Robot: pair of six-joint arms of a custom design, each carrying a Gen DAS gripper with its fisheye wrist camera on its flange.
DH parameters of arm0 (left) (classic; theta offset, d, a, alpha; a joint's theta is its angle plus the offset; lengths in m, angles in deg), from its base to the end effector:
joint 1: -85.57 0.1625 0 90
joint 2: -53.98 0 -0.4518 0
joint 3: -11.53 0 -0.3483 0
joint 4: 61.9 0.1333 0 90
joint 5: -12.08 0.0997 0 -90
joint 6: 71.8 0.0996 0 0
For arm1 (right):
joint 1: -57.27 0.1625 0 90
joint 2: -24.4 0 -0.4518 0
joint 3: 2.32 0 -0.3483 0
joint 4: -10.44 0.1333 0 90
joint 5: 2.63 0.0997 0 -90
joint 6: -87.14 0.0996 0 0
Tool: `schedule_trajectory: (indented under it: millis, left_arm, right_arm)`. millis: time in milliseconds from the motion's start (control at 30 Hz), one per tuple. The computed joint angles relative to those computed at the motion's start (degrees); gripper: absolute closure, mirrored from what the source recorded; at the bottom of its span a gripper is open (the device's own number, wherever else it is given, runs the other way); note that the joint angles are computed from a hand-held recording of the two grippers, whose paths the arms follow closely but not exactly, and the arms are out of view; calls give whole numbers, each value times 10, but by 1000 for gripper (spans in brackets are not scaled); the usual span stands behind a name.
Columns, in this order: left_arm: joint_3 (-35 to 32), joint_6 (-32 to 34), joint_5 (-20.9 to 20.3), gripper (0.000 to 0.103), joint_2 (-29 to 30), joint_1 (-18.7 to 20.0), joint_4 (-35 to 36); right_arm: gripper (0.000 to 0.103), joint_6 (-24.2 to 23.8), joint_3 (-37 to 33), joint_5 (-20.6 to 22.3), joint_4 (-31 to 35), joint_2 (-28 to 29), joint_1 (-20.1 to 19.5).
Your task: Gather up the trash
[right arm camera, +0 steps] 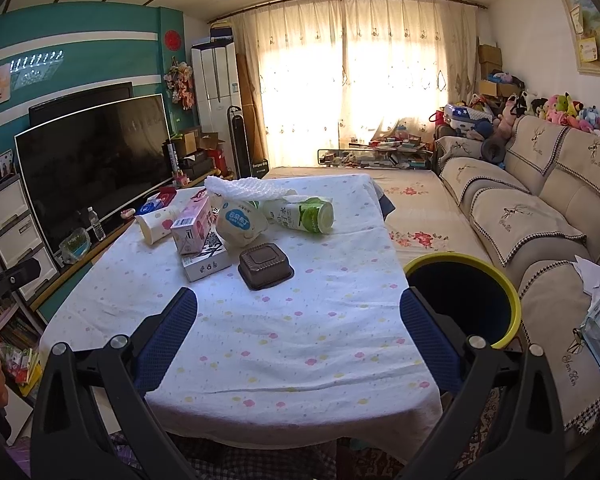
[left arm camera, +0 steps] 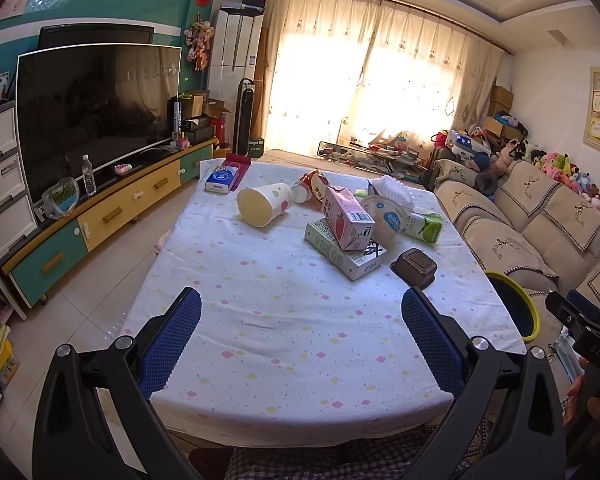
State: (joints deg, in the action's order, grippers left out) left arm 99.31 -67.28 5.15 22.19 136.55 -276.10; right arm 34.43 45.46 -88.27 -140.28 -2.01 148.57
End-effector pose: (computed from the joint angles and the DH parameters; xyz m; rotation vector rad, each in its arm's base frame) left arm -0.2144 -0.6333 0.1999 -0.2920 1.8051 -1.4260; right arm 0.1606 -0.8656 0.2230 1.2865 -2.4416 0.9346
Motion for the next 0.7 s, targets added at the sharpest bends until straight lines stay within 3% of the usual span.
schedule_trajectory:
  millis: [200, 700]
  left_arm:
    - [11, -42, -1, 4, -6, 1, 39]
    - [13, -68, -5, 4, -9, 6, 66]
  right_arm:
    - [6, 2, 0, -2, 1, 1, -1]
    - [6, 4, -9, -5, 7, 6, -2]
